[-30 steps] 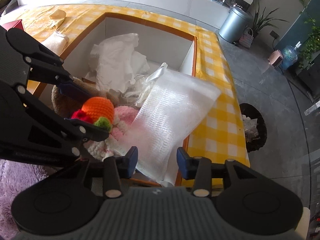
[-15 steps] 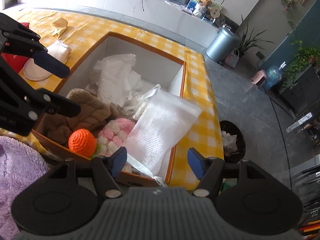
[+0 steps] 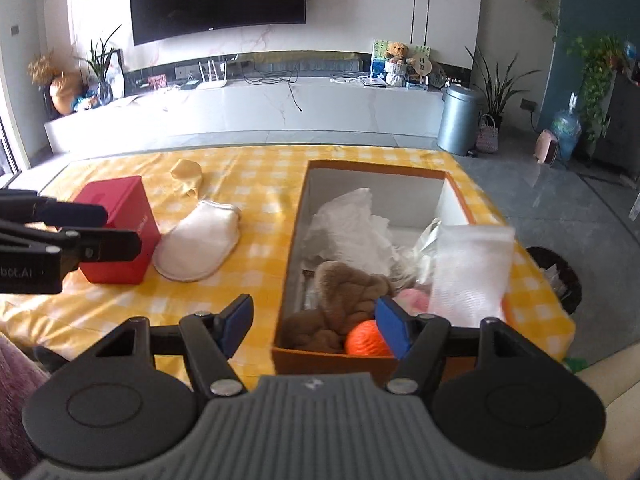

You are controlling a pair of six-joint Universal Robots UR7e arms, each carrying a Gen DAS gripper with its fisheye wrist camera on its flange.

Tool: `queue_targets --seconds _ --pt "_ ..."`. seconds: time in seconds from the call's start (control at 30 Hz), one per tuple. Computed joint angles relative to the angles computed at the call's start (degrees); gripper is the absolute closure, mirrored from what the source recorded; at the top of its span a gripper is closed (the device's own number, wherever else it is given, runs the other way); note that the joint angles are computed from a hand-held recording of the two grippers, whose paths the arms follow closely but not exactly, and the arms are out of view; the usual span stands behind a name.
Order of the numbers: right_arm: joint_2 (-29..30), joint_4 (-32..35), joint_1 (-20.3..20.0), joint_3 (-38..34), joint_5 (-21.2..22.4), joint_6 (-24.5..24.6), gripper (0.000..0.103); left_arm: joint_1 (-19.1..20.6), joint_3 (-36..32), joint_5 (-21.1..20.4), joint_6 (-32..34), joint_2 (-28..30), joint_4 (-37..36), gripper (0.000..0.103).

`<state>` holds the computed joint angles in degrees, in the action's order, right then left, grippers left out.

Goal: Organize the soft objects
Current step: 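Withdraw both tools from the box toward the white bath mitt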

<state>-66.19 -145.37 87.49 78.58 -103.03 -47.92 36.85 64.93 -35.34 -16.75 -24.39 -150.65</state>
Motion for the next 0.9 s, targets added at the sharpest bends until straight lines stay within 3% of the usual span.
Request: queue_targets --seconds 0.07,0.17,0.3,0.57,0.63,0.77,0.9 --pt "-0.2 0.1 0.3 1.6 0.7 3.1 0.045 -0.1 3.4 1.8 -3.7 -2.1 0.9 0.030" --pt "-0.6 -0.4 0.8 4.2 1.8 5.1 0.045 0.0 7.4 4.6 -8.8 -4.7 3.3 0.030" --pt "-0.3 -1.3 1.7 7.2 2.4 4.5 0.045 0.3 13.7 5.6 -14.8 -8.6 4.0 0.031" --pt "4.2 -1.5 3.6 7.1 -1.5 3.3 0.045 1.8 19.4 6.8 -24.8 -12.9 7.0 0.035" --pt "6.0 -0.8 3.9 5.8 -2.4 3.0 0.042 2.1 19.9 8.0 -25.8 -13.1 6.8 0.035" --pt "9.8 -0.7 4.4 2.8 -3.2 3.5 0.025 3.3 20.1 8.3 -26.0 -12.8 4.0 0.035" --pt "14.7 -1.4 5.0 -1.3 -4.2 3.8 0.015 4.4 18.8 8.8 -28.2 -12.1 6.9 0.035"
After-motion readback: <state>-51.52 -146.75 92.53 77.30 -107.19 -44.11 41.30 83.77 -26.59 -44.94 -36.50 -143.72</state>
